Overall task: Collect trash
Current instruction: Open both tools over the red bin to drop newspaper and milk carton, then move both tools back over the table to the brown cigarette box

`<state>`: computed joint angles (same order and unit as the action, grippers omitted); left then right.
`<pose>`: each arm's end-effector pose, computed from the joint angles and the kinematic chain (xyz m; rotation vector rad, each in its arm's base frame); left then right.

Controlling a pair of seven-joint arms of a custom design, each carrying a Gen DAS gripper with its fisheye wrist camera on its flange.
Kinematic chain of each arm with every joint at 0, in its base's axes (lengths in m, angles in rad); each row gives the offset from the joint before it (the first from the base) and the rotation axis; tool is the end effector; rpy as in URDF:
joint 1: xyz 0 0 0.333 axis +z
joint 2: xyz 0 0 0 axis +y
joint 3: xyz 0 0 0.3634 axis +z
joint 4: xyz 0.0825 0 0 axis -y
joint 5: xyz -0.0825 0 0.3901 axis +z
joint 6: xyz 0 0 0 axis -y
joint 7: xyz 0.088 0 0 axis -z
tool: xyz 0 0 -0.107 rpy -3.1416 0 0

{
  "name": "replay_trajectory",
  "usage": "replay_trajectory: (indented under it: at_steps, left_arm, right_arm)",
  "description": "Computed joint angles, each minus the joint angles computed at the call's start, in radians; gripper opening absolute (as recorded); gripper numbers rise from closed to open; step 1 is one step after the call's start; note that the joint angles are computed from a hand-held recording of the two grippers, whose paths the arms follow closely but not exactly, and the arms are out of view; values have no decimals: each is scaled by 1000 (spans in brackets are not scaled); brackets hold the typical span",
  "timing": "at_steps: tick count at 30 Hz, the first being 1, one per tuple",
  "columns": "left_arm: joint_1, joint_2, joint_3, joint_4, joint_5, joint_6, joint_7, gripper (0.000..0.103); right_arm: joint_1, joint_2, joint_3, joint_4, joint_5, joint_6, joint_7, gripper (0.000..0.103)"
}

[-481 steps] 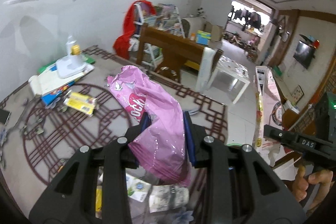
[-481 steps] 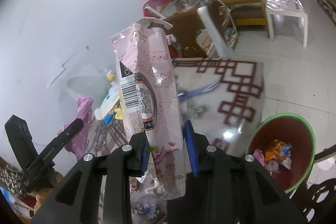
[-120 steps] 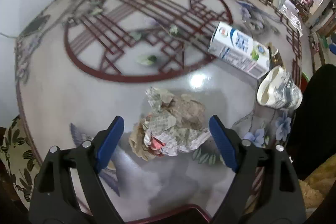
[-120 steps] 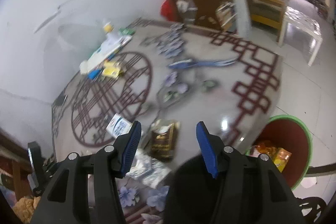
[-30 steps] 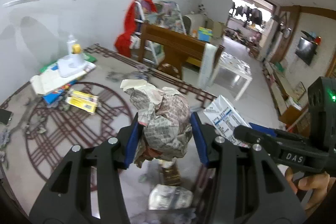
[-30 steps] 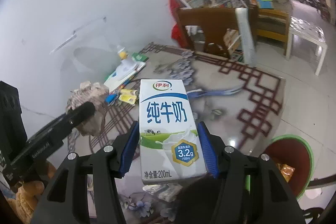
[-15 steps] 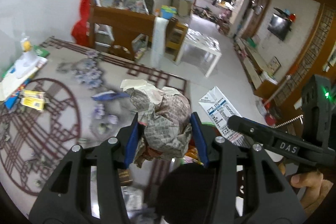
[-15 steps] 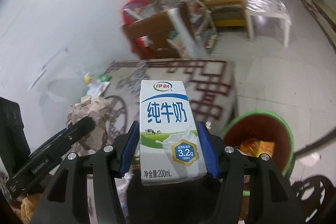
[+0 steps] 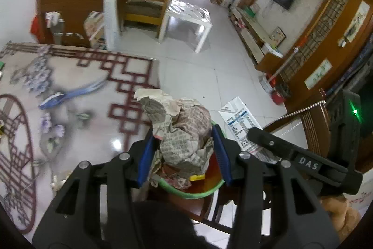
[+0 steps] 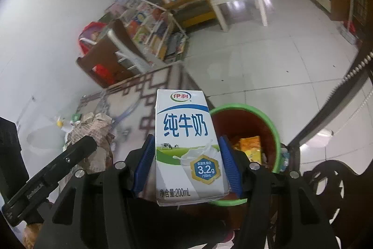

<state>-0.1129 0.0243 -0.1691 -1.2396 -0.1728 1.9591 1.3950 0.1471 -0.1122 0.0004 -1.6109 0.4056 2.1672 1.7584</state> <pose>0.5487 -0.1684 0.8662 -1.8552 2.0449 -0.9872 0.5512 0.0975 0.7875 -1.5447 1.8008 -0.0706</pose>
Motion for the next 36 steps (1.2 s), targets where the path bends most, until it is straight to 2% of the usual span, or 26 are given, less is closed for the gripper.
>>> replay_trajectory:
  at_steps: [13, 16, 18, 19, 22, 28, 31, 33, 36]
  left_arm:
    - [-26, 119, -32, 148, 24, -56, 15, 48]
    - [-31, 146, -39, 190, 29, -73, 17, 56]
    - [-33, 150, -41, 198, 37, -77, 22, 81]
    - [-33, 144, -40, 188, 40, -66, 22, 84]
    - [-25, 131, -39, 170, 24, -58, 29, 84]
    - [5, 68, -18, 95, -7, -23, 23, 84]
    - [28, 0, 7, 12, -9, 13, 20, 84]
    - [44, -46, 26, -45, -1, 31, 17, 88]
    - [74, -133, 61, -158, 50, 50, -16, 91]
  right_arm:
    - [-20, 18, -8, -2, -26, -24, 46, 54]
    - [-20, 29, -6, 9, -40, -28, 64, 56]
    - [-22, 32, -7, 8, -40, -31, 72, 56]
    - [-22, 33, -8, 6, -38, -31, 75, 57]
    - [-24, 37, -7, 10, -53, -35, 104, 63]
    - [-21, 50, -4, 40, -68, -56, 114, 63]
    - [-15, 59, 0, 60, -67, -61, 108, 63]
    - [-10, 68, 2, 76, -61, -68, 99, 63]
    - [2, 85, 10, 109, -53, -80, 78, 64]
